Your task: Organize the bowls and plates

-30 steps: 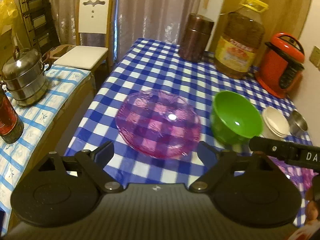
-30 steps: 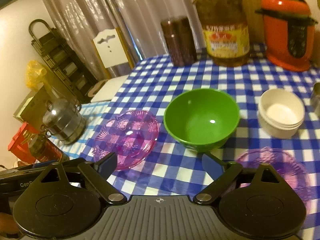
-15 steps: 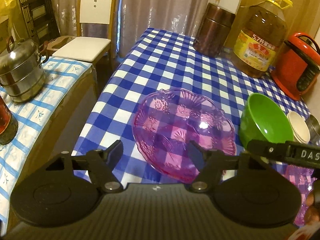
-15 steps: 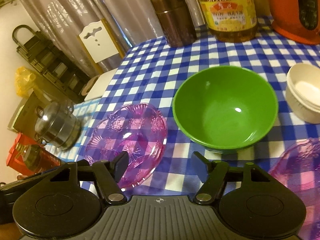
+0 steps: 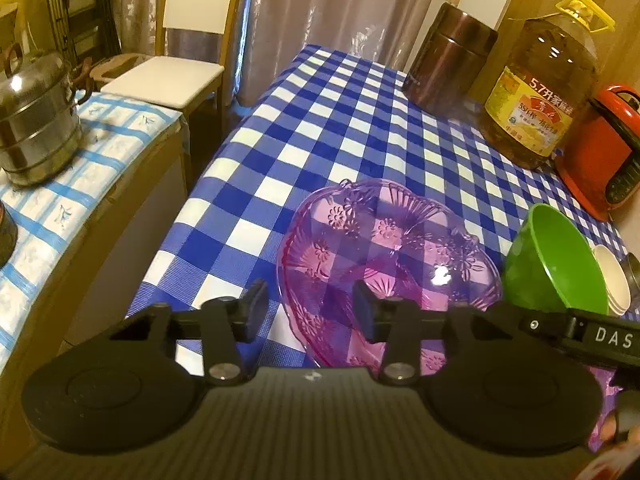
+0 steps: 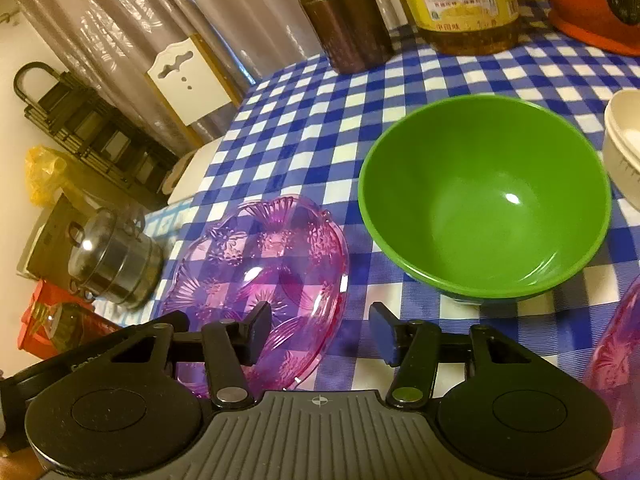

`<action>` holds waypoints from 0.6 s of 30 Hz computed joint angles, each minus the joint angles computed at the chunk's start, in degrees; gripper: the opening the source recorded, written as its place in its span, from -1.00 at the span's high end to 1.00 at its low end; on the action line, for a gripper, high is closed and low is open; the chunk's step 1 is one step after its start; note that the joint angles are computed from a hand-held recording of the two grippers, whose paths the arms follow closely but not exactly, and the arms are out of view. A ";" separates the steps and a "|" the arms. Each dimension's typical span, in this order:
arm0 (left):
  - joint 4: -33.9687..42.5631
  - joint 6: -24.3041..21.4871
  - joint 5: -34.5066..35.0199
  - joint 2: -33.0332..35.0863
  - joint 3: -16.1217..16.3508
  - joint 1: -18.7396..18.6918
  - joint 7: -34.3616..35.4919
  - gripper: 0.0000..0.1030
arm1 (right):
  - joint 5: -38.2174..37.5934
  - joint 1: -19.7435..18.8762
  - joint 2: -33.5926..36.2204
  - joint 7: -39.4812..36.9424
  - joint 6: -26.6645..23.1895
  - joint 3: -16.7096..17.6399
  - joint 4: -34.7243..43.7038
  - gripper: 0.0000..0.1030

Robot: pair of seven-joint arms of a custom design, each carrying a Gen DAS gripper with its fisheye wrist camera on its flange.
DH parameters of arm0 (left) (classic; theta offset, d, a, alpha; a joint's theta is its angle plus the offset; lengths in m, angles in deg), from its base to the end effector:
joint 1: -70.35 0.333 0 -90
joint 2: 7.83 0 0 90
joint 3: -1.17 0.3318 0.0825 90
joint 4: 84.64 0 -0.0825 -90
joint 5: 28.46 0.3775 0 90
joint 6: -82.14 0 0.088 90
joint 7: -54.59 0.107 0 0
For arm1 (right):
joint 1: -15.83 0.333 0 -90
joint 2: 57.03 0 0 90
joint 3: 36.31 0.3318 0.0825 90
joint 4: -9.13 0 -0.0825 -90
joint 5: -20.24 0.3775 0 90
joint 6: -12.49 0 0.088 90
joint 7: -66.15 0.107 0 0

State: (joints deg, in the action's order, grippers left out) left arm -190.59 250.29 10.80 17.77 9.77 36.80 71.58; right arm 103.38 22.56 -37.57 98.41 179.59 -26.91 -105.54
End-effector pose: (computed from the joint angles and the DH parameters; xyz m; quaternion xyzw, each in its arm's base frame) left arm 0.5935 -0.3341 0.3640 -0.7173 0.6027 -0.3025 0.1755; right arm 0.6049 0.1050 0.3330 -0.6159 0.6795 -0.0406 0.3968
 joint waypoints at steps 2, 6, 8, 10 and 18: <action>0.16 0.72 -0.49 0.54 -0.04 0.31 0.03 0.35 | -0.73 0.23 0.49 1.13 -0.04 -0.01 0.25 0.01; 0.39 1.29 -1.98 1.20 0.38 0.26 1.02 0.42 | -1.89 -0.23 1.67 2.67 -0.49 0.49 1.09 0.14; 0.41 1.30 -3.09 1.42 0.21 0.41 2.07 0.54 | -2.02 -0.59 2.05 3.12 -0.87 0.82 1.36 0.21; 0.25 1.61 -4.01 1.54 0.45 0.23 2.64 0.59 | -2.30 -1.05 2.39 3.34 -1.37 0.96 1.57 0.26; 0.38 1.60 -6.26 1.92 1.70 -0.65 4.16 0.78 | -3.32 -1.99 3.30 4.93 -1.69 1.93 1.81 0.56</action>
